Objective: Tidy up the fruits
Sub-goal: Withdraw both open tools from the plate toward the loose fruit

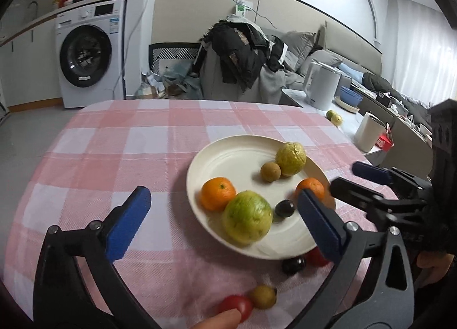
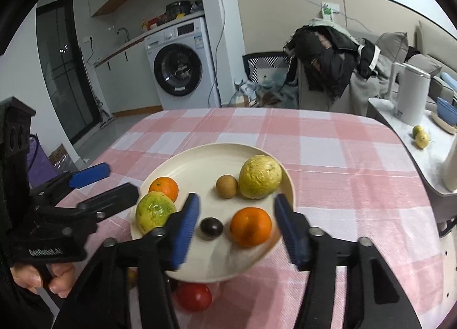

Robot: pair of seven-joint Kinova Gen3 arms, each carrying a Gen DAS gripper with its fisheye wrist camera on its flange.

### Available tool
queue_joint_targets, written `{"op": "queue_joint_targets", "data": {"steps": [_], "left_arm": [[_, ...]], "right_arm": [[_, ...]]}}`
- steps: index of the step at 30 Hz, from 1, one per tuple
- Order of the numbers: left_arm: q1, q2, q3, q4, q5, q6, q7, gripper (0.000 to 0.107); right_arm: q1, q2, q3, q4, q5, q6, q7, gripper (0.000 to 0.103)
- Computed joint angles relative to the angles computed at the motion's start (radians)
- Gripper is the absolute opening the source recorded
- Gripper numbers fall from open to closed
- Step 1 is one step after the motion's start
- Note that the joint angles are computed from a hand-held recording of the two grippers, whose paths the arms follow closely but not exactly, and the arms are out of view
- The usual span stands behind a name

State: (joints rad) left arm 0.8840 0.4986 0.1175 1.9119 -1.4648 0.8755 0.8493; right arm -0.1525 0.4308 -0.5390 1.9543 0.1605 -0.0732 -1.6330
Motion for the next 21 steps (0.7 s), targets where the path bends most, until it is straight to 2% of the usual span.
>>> {"op": "queue_joint_targets", "data": {"steps": [1, 5, 9, 11, 13, 16, 21], "left_arm": [[0.014, -0.005, 0.004, 0.007, 0.011, 0.020, 0.001, 0.102], [0.050, -0.023, 0.024, 0.021, 0.050, 0.072, -0.018, 0.102], [0.101, -0.018, 0.041, 0.006, 0.103, 0.150, -0.045, 0.102], [0.119, -0.013, 0.046, -0.007, 0.133, 0.177, -0.067, 0.102], [0.139, -0.008, 0.049, -0.015, 0.155, 0.196, -0.085, 0.102], [0.166, -0.002, 0.048, -0.011, 0.167, 0.201, -0.067, 0.102], [0.176, 0.009, 0.046, 0.004, 0.174, 0.178, -0.042, 0.102]], "right_arm": [[0.024, -0.004, -0.022, 0.012, 0.005, -0.009, -0.002, 0.085], [0.123, -0.016, -0.118, 0.051, 0.051, -0.012, -0.025, 0.102], [0.167, -0.029, -0.163, 0.082, 0.079, -0.012, -0.033, 0.103], [0.161, -0.042, -0.157, 0.098, 0.081, -0.009, -0.035, 0.103], [0.125, -0.061, -0.119, 0.120, 0.075, -0.019, -0.035, 0.103], [0.091, -0.077, -0.083, 0.137, 0.078, -0.024, -0.039, 0.103], [0.124, -0.064, -0.123, 0.143, 0.126, -0.012, -0.047, 0.103]]}}
